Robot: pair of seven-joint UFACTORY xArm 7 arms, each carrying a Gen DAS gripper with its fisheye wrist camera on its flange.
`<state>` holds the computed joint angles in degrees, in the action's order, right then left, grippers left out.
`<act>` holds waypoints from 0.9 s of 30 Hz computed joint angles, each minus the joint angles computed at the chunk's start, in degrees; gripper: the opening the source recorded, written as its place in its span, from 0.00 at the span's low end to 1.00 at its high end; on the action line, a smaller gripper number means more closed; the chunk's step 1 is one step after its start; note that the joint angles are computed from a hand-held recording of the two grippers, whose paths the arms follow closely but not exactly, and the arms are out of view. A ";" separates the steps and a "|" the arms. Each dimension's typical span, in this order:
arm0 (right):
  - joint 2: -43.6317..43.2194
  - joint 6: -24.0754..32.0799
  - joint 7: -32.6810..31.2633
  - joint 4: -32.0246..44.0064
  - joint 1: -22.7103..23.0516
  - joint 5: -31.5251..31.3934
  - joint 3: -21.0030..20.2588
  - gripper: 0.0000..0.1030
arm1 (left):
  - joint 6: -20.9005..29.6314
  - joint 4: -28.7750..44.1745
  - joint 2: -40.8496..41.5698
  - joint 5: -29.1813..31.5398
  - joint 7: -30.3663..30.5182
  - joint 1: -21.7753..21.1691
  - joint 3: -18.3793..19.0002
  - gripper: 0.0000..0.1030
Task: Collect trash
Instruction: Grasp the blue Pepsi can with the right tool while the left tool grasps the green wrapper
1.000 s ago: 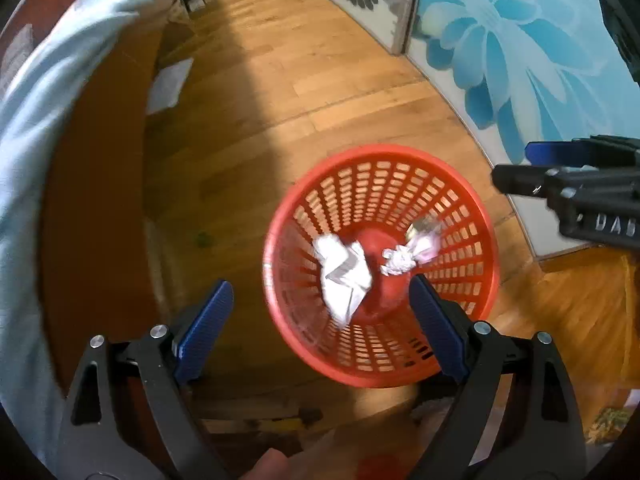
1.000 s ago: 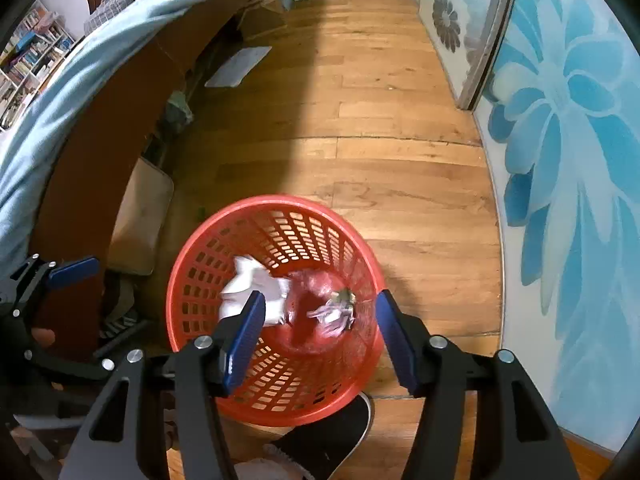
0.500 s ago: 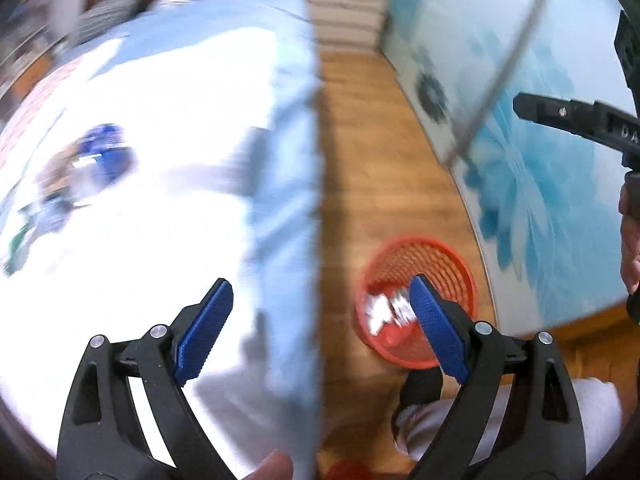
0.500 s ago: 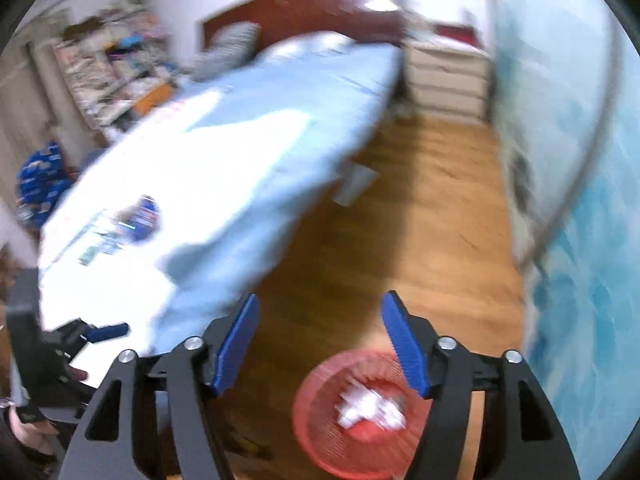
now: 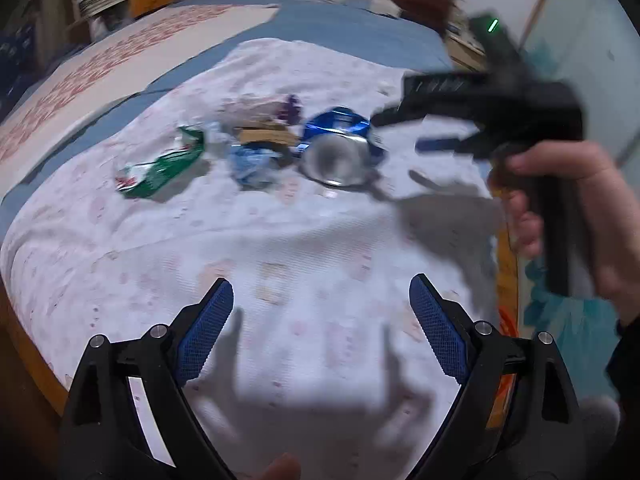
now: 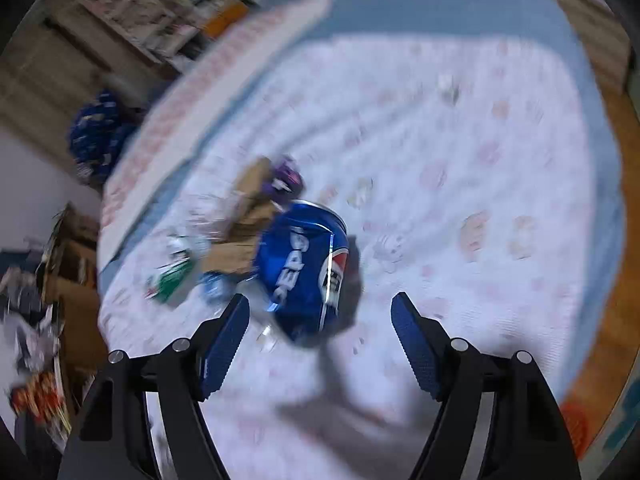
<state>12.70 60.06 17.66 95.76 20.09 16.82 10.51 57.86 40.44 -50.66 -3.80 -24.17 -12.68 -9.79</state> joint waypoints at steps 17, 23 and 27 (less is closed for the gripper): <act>-5.03 -8.64 -2.10 -10.47 -3.01 15.10 1.01 0.21 | -4.30 2.17 7.86 12.13 13.40 8.25 4.01 0.87; -17.10 -3.69 -7.93 -20.24 -4.93 20.28 -2.67 0.21 | -12.47 0.85 13.72 11.85 22.09 8.90 7.94 0.87; -19.90 -4.65 -9.62 -24.29 -3.92 20.81 -3.49 0.21 | -14.51 0.25 17.45 9.91 24.37 10.32 8.77 0.80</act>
